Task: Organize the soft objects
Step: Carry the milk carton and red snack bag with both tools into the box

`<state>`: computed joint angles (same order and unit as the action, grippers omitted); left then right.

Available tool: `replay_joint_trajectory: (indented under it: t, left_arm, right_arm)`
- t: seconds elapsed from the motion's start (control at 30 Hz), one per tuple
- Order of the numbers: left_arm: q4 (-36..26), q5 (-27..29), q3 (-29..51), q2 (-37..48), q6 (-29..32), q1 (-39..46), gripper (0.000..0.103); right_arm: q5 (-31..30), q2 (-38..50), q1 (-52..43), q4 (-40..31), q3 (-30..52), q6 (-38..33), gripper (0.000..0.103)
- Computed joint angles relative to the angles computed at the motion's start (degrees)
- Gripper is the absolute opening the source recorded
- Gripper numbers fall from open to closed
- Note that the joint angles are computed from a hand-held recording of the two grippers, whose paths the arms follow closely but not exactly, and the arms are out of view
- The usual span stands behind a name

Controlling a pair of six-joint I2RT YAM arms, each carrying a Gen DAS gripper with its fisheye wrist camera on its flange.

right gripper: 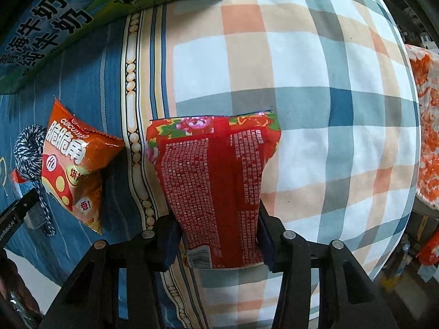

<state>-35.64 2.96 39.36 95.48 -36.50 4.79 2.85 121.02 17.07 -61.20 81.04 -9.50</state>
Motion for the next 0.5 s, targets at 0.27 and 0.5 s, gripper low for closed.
replay_joint_trajectory:
  t: [0.27,0.5]
  left_arm:
    - [-8.19,-1.07,0.16,-9.44,6.62,7.51,0.044]
    - [-17.99,-1.78,4.67,-20.72,3.45,4.91,0.044]
  right_arm:
    - [-1.78,-3.38,-1.3,-2.91,0.74,-1.58,0.044]
    - [-6.2,-11.68,-0.76,-8.97,2.02,-2.81,0.044]
